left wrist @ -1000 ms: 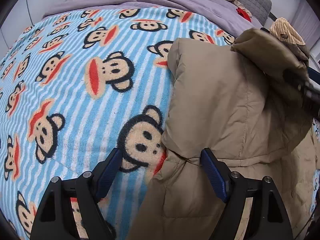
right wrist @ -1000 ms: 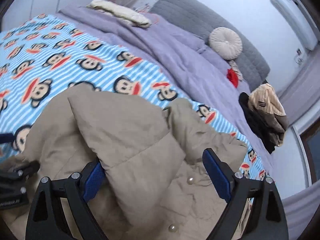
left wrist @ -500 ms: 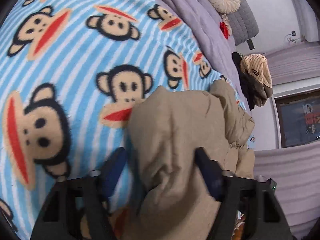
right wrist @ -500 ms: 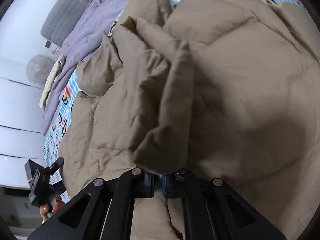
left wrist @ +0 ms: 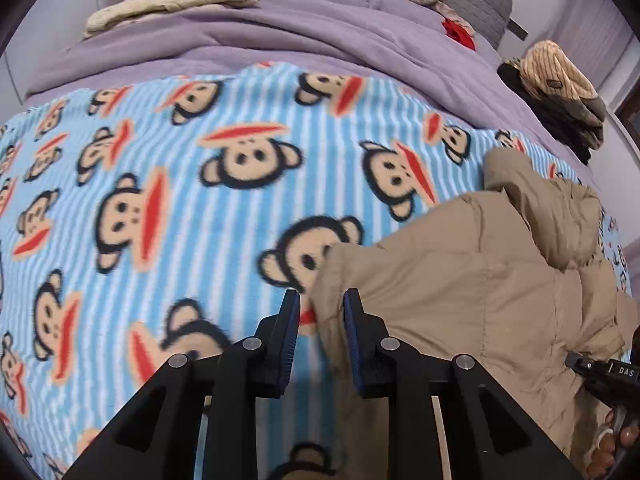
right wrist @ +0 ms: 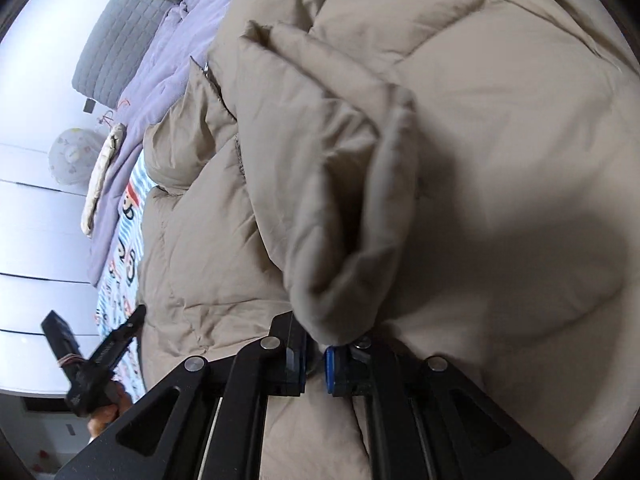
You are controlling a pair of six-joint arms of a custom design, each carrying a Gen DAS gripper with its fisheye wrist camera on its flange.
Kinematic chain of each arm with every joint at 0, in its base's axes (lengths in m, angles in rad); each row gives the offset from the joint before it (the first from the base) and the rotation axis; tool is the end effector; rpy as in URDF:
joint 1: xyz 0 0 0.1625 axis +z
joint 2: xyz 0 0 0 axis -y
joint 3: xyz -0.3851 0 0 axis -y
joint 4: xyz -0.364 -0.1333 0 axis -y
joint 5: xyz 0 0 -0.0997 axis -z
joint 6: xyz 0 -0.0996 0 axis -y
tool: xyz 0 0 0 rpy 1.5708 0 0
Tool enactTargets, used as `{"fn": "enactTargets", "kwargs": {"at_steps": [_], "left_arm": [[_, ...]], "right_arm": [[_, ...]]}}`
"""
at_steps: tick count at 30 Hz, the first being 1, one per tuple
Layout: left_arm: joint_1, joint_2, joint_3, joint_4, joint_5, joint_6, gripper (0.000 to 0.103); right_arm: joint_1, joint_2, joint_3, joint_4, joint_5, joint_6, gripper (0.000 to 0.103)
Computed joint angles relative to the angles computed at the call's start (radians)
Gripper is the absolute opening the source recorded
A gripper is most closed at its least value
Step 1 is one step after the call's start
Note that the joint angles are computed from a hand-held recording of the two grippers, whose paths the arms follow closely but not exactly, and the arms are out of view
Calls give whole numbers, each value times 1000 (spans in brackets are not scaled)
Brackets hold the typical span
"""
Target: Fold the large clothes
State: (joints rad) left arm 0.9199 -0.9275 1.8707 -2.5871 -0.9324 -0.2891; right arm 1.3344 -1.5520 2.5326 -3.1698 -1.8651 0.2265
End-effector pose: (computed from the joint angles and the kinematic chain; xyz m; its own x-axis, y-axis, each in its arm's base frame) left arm -0.1800 -0.5543 0.1035 -0.8099 0.2070 -0.5488 0.3896 0.8893 -0.2394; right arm 0.0204 -0.3611 0.2252 -0.8254 0.5556 0.1001 0.3860 0.6849 -0.6180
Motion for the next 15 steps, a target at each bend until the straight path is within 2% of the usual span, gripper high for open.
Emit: {"fn": "enactTargets", "kwargs": {"at_steps": [1, 2, 3, 4, 5, 6, 7, 8, 10, 12, 13, 15], "left_arm": [[-7, -24, 13, 14, 28, -9, 24], [-10, -55, 25, 26, 26, -12, 24], [-9, -94, 43, 34, -5, -12, 24], [-9, -133, 64, 43, -42, -13, 24], [-15, -168, 86, 62, -72, -15, 24], [-25, -197, 108, 90, -95, -15, 24], [-41, -215, 126, 126, -102, -21, 24], [-59, -232, 148, 159, -109, -32, 24], [-86, -259, 188, 195, -158, -55, 24], [-114, -288, 241, 156, -232, -62, 24], [-123, -295, 258, 129, -263, -61, 24], [-146, -273, 265, 83, -278, -72, 24]], "right_arm": [[-5, -14, 1, 18, 11, -1, 8], [-6, -29, -4, 48, 15, 2, 9], [-4, -60, -8, 103, 15, 6, 11], [2, -93, -9, 149, 11, 7, 18], [16, -124, -8, 185, -4, 6, 33], [34, -156, -7, 214, -28, 0, 44], [55, -182, -3, 228, -56, -9, 63], [87, -205, 1, 238, -104, -14, 68], [157, -234, -3, 255, -217, -24, 68], [214, -241, -13, 250, -313, -22, 68], [235, -241, -18, 235, -341, -32, 67], [249, -241, -31, 218, -340, -82, 54]]}}
